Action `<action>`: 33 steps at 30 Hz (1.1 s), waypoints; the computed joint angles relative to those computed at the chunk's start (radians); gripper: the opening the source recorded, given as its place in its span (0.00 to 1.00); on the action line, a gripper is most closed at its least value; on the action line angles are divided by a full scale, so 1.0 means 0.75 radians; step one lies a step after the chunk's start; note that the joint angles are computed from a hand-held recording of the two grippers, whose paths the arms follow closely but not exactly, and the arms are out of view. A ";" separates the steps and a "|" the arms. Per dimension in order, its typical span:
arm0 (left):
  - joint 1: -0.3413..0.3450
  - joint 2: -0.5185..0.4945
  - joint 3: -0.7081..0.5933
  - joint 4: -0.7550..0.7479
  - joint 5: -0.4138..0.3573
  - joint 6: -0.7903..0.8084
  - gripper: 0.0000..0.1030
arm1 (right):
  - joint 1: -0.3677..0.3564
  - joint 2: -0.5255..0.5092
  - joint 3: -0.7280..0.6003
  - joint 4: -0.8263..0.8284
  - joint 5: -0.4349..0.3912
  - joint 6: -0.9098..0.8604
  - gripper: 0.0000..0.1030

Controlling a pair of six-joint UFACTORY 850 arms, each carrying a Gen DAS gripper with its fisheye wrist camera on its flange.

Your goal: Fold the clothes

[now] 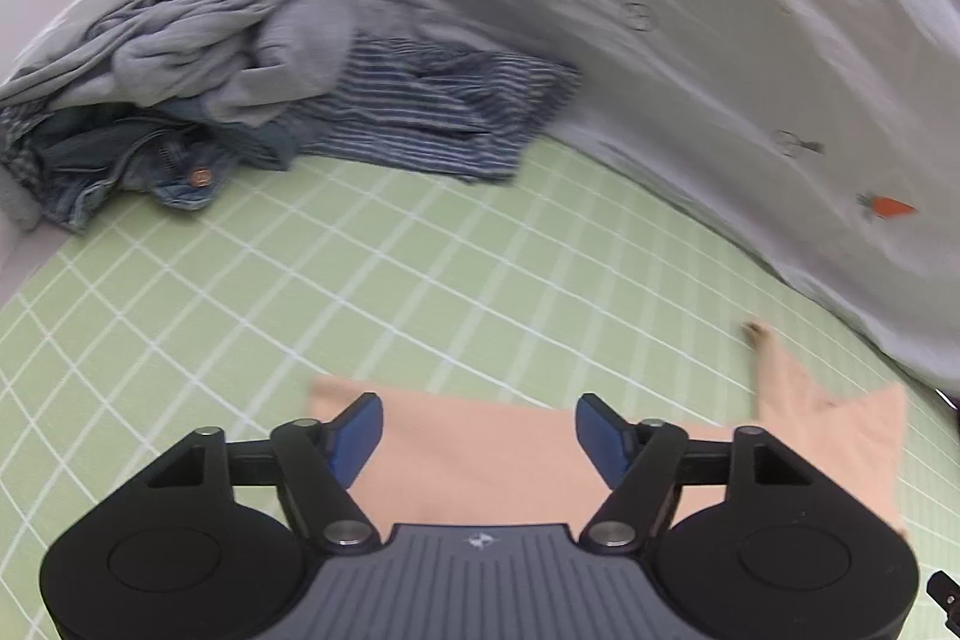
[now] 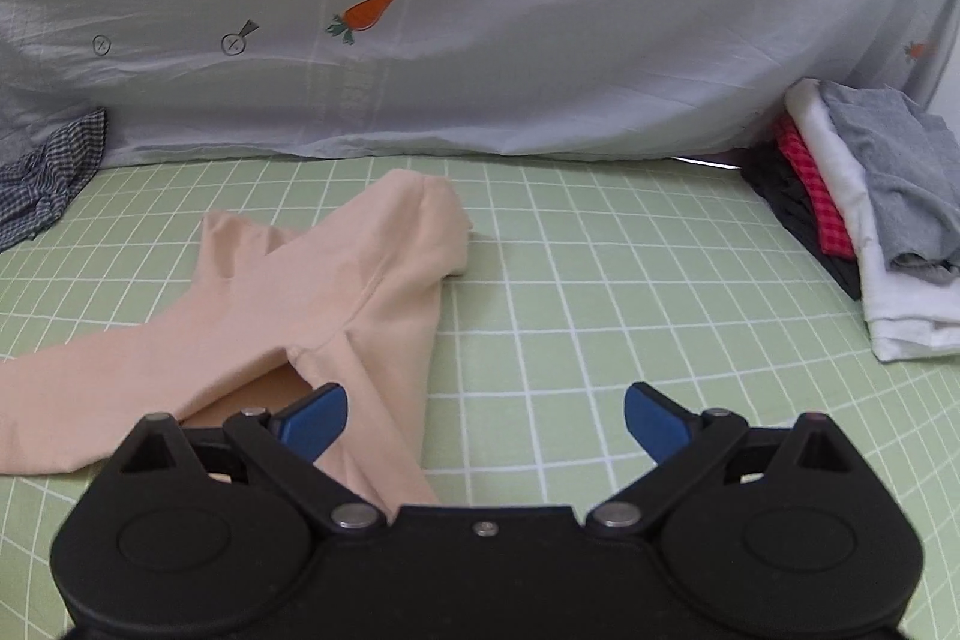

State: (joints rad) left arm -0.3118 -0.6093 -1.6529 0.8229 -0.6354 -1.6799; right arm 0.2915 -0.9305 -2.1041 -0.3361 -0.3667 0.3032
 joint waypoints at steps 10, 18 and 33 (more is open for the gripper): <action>-0.192 0.000 -0.048 -0.024 -0.008 0.163 0.87 | -0.127 0.335 0.511 0.078 0.136 0.106 0.95; -0.328 -0.003 -0.058 -0.068 -0.129 0.131 0.87 | -0.194 0.416 0.678 0.650 0.085 -0.535 0.89; -0.494 -0.132 -0.262 -0.072 -0.422 -0.050 0.88 | -0.310 0.414 0.732 1.395 -0.217 -1.641 0.60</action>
State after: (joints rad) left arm -0.6825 -0.7085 -1.8494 0.7691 -0.9519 -1.7174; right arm 0.0587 -0.6198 -1.5548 0.7102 -0.5294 -0.9279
